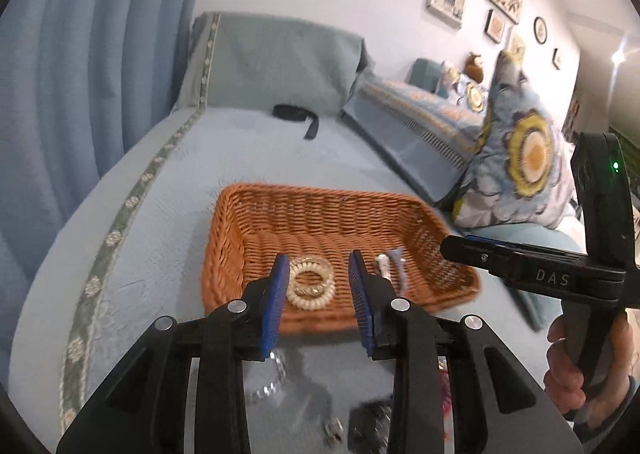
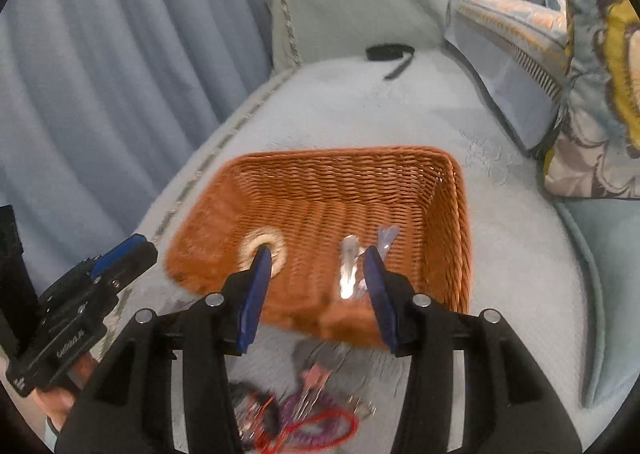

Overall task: Organize jewelry
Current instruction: 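Lower the clear bracelet into the basket with the left tool while the right tool releases the silver clip there, then grasp the black watch case with the left tool while the right tool grasps the red cord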

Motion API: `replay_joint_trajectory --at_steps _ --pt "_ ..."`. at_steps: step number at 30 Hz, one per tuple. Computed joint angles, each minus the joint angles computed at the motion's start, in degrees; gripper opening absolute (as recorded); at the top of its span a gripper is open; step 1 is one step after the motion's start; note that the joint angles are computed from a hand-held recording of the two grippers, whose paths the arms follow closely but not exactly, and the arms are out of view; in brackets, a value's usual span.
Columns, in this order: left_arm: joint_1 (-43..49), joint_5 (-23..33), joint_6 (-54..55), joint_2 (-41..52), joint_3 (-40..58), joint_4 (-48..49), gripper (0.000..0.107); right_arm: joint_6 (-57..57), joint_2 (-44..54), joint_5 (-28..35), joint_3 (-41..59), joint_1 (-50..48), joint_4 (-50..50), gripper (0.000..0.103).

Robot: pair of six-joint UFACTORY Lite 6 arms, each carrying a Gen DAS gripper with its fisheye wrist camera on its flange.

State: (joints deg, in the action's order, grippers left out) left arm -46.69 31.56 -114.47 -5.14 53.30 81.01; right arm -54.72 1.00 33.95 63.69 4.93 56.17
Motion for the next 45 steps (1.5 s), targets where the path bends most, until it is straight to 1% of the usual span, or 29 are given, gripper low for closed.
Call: replay_joint_trajectory --at_steps 3,4,6,8,10,11,12,13,14,18,20,22,24,32,35,37,40,44,45 --pt "-5.68 4.16 -0.27 -5.52 -3.6 -1.81 0.029 -3.08 -8.81 1.81 -7.55 -1.94 2.12 0.044" --pt "-8.54 6.38 -0.5 -7.1 -4.92 -2.7 0.029 -3.96 -11.33 1.86 -9.97 -2.39 2.72 0.044" --pt "-12.73 9.24 -2.28 -8.88 -7.34 -3.26 0.029 -8.5 -18.18 2.02 -17.64 -4.51 5.73 0.044" --pt "-17.34 11.45 -6.72 -9.96 -10.88 -2.96 0.029 -14.1 -23.44 2.64 -24.35 -7.33 10.09 0.044" --pt "-20.32 12.21 -12.68 -9.68 -14.47 -1.44 0.029 -18.34 -26.45 3.49 -30.04 -10.11 12.87 0.044" --pt "-20.98 11.79 -15.69 -9.2 -16.0 -0.29 0.029 -20.45 -26.54 4.5 -31.96 -11.78 14.09 0.044" --pt "-21.17 10.9 -18.76 -8.39 -17.23 1.19 0.029 -22.06 -25.65 4.76 -33.2 -12.65 14.92 0.042" --pt "-20.79 9.42 -22.01 -7.03 -18.21 3.08 0.029 -23.7 -24.2 4.9 -33.61 -13.13 15.78 0.035" --pt "-20.3 8.35 -24.19 -5.99 -18.87 4.43 0.029 -25.91 -22.65 5.46 -34.19 -14.06 16.82 0.033" --pt "-17.98 4.92 -32.73 -3.61 -20.61 12.3 0.029 -32.46 -18.46 1.53 -36.03 -12.8 21.29 0.032" --pt "-17.54 3.92 -35.58 -2.95 -20.92 15.42 0.029 -33.65 -15.45 -0.82 -35.15 -11.01 22.21 0.028" --pt "-17.59 3.79 -35.88 -1.8 -20.39 16.13 0.029 -35.16 -13.74 -2.63 -35.06 -9.8 23.28 0.022" --pt "-17.81 3.72 -35.93 -0.93 -19.8 16.17 0.029 -35.33 -13.22 -3.52 -35.27 -8.75 23.26 0.02" --pt "-18.18 2.99 -36.81 2.47 -17.45 17.28 0.029 -35.54 -11.49 -11.21 -34.91 -2.84 24.91 0.02" --pt "-17.4 2.03 -37.35 3.96 -16.45 18.28 0.029 -34.82 -9.43 -13.69 -33.44 -1.02 24.66 0.02" --pt "-17.09 1.46 -37.28 5.77 -15.35 18.45 0.029 -35.01 -9.82 -14.8 -33.63 -0.18 24.9 0.02" --pt "-16.91 1.28 -35.77 7.77 -14.01 17.5 0.029 -31.65 -10.91 -17.34 -34.03 1.89 21.09 0.02" --pt "-16.0 0.94 -34.18 9.64 -12.16 16.64 0.029 -31.78 -11.24 -21.32 -34.62 4.68 22.8 0.019" --pt "-15.58 0.66 -33.97 10.3 -11.6 16.56 0.029 -32.27 -11.51 -22.18 -34.89 5.26 23.37 0.017"
